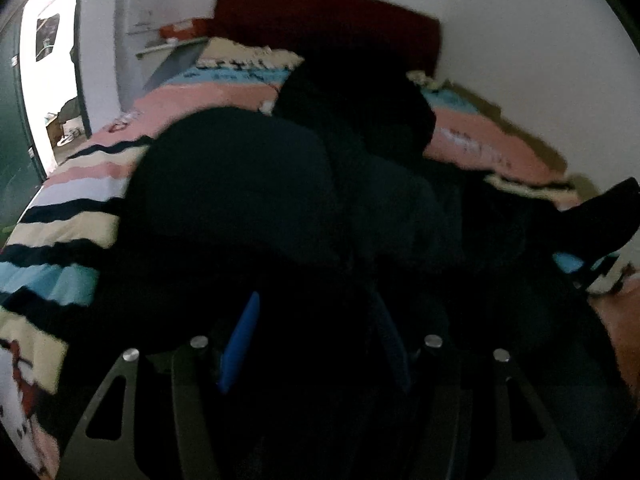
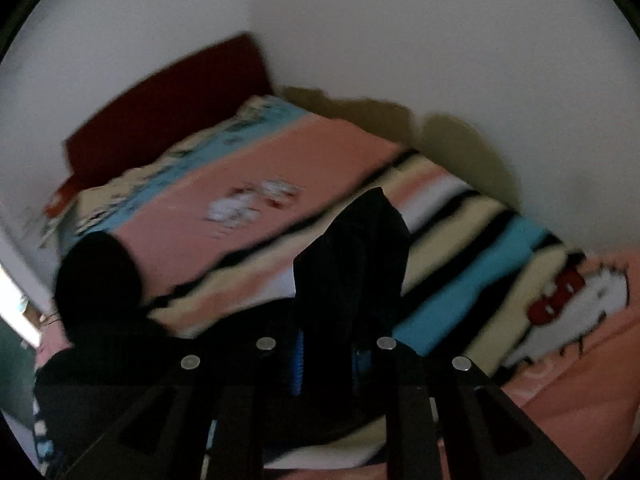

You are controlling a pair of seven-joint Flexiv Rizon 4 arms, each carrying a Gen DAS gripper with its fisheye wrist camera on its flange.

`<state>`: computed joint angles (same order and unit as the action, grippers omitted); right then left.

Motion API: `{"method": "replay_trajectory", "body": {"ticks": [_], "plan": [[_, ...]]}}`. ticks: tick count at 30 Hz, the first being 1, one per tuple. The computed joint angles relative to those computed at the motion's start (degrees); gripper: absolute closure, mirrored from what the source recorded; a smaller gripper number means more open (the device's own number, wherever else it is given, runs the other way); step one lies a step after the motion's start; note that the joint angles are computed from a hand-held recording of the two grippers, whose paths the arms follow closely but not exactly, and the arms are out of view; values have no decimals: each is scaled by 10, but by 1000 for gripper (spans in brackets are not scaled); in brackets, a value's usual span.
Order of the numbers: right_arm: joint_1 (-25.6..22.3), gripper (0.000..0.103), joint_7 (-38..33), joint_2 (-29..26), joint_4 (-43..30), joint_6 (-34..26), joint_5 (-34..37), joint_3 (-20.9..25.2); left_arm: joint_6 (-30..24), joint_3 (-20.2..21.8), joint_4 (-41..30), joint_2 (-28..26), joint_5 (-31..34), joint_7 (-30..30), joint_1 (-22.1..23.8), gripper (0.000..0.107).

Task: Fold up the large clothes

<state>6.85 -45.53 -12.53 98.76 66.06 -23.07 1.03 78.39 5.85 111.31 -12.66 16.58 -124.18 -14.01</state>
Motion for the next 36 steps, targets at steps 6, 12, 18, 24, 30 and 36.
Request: {"method": "replay_trajectory", "body": {"ticks": [6,12,18,24,30,36], "plan": [[47,89,-41,-3,-55,5,7,36,-15,8,55,74,42,-42,8,50],[104,89,-96,-23,-113,-4,42,76,-12,-13,118,147,41,-55,52,50],[169,89,-166,-80,-197,-33,87,110,-14,-32,164,199,25,-53,98,50],[232,89,-224,-145,-262,-64,114,129,-17,-52,198,228,9,-42,147,50],[291,89,-242,-195,-279,-102,111,123,-15,-62,217,231,-10,-33,172,50],[324,88,-238,-243,-299,-139,93,104,-29,-73,212,229,-4,-33,182,50]]}}
